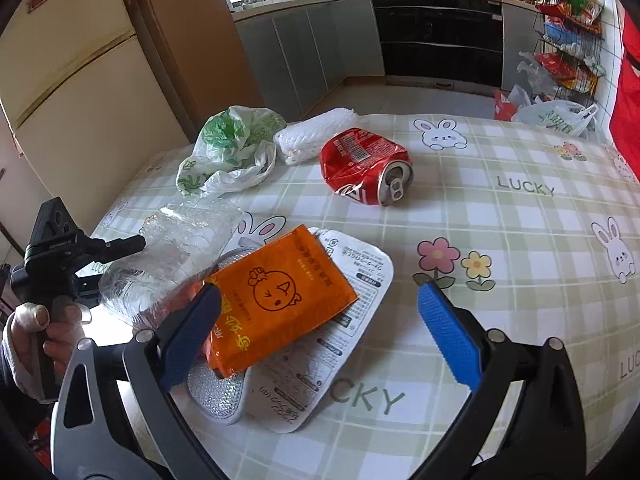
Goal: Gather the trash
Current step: 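Grasp the crushed red Coca-Cola can with the right tool while the left tool holds the bottle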
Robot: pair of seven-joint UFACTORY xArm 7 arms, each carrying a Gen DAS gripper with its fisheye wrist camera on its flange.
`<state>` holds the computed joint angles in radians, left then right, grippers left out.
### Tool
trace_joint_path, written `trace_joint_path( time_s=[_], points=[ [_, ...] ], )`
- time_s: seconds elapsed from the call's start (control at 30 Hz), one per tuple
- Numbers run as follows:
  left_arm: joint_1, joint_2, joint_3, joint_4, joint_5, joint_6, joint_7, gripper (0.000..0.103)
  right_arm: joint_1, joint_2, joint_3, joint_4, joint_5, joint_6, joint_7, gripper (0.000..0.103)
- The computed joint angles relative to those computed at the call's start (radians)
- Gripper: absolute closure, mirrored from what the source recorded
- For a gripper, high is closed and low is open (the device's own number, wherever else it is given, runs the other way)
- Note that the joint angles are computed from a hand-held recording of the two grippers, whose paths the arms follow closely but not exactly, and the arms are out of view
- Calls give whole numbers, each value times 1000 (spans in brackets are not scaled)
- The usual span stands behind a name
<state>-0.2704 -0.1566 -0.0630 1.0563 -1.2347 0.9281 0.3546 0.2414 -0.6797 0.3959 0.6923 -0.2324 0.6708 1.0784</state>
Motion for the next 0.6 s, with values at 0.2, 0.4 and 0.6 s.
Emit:
trace_joint_path(
  time_s=[0.2,0.4,0.6],
  points=[
    [0,-47,21,2,-44,26,45,84,1,59,-11,39,-13,4,-31,6],
    [1,-88,40,17,-71,25,119,91,-39,164,-60,153,-100,67,-198,6],
    [4,-100,56,24,-101,20,158,91,-77,358,-114,304,-200,127,-375,6]
  ],
)
